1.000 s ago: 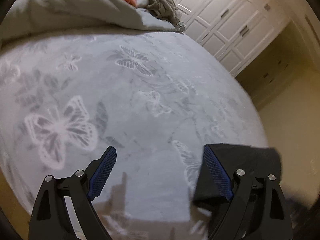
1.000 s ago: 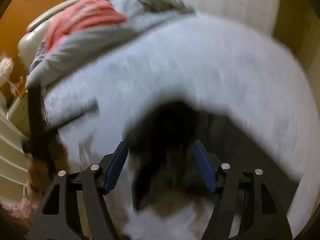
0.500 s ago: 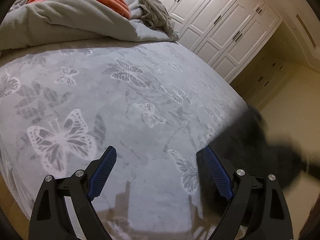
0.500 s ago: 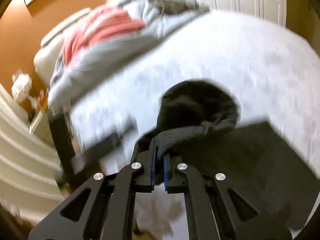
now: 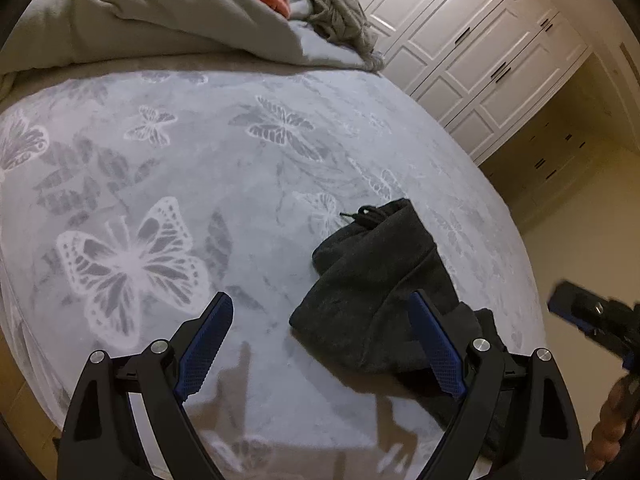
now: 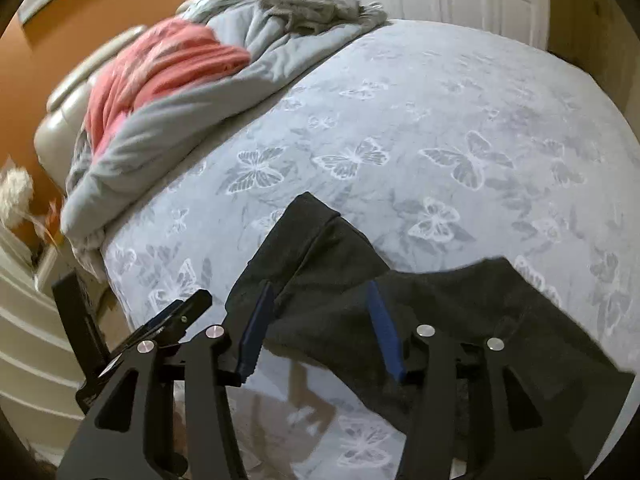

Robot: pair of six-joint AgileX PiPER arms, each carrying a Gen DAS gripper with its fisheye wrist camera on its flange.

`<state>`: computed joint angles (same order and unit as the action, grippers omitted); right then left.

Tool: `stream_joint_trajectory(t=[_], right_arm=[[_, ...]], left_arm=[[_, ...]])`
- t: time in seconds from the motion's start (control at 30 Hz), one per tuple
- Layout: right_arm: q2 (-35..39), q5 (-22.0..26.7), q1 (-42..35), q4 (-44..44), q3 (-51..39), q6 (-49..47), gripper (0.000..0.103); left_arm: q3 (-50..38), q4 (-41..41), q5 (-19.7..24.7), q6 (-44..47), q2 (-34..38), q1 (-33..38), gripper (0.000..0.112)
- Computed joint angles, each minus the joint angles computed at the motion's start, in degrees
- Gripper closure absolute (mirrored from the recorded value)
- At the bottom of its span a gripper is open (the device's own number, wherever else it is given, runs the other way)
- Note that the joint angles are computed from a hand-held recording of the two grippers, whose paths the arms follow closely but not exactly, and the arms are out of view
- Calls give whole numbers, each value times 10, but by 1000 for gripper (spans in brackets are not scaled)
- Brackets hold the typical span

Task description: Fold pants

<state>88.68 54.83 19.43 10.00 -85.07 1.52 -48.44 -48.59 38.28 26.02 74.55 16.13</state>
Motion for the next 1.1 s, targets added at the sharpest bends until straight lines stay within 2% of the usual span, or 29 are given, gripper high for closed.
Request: stream_joint_trajectory(t=[0.07, 0.2, 0.27, 0.3, 0.33, 0.37, 0.43, 0.5, 0.53, 0.6, 0.67, 0.73, 0.77, 0.8, 0.83, 0.9, 0.97, 1.03, 1.07, 1.1], right_arm=[[63, 14, 27, -40, -60, 16, 55], [213, 16, 98, -186, -179, 113, 56], [283, 52, 104, -209, -249, 106, 58], [316, 84, 106, -224, -288, 92, 89], [334, 105, 105, -231, -319, 77, 100], [330, 102, 101, -225, -327, 78, 101], [291, 54, 88, -205, -332, 104, 101], [289, 9, 90, -201, -343, 104, 102], [304, 5, 97, -212, -355, 101, 101], [353, 36, 126, -304, -394, 106, 97], [321, 5, 145, -377, -341, 127, 96], [243, -58, 146, -358, -227, 133, 76], [202, -81, 142, -314, -169, 104, 58], [161, -96, 138, -257, -112, 52, 58], [137, -90, 135, -207, -77, -6, 58], [110, -71, 141, -175, -24, -82, 58], [108, -72, 161, -205, 6, -92, 58], [127, -70, 179, -239, 17, -96, 58], [148, -55, 182, -243, 6, -108, 62], [160, -32, 179, -239, -4, -118, 96]], left_arm=[[3, 11, -4, -6, -4, -1, 26], [12, -6, 3, 5, -7, 16, 26], [10, -9, 10, 7, -4, 21, 26], [8, -15, 17, 14, 0, 24, 26], [6, -16, 18, 16, 3, 23, 26], [4, -14, 16, 16, 3, 20, 26], [1, -5, 5, 11, 3, 7, 26], [-10, 10, -6, -2, 9, -13, 26], [-16, 18, -8, -10, 13, -21, 26], [-27, 41, -7, -28, 23, -32, 26], [-22, 44, -5, -27, 20, -24, 26], [-14, 39, -6, -29, 13, 0, 26], [-10, 22, -4, -25, 10, 18, 26], [-1, -2, -6, -24, 4, 45, 26], [2, -7, -13, -34, 1, 60, 26], [13, 1, -41, -74, -12, 79, 26], [18, 14, -57, -101, -19, 85, 26], [15, 10, -48, -94, -15, 89, 26], [12, 9, -39, -89, -10, 89, 26], [10, 4, -28, -80, -5, 90, 26]])
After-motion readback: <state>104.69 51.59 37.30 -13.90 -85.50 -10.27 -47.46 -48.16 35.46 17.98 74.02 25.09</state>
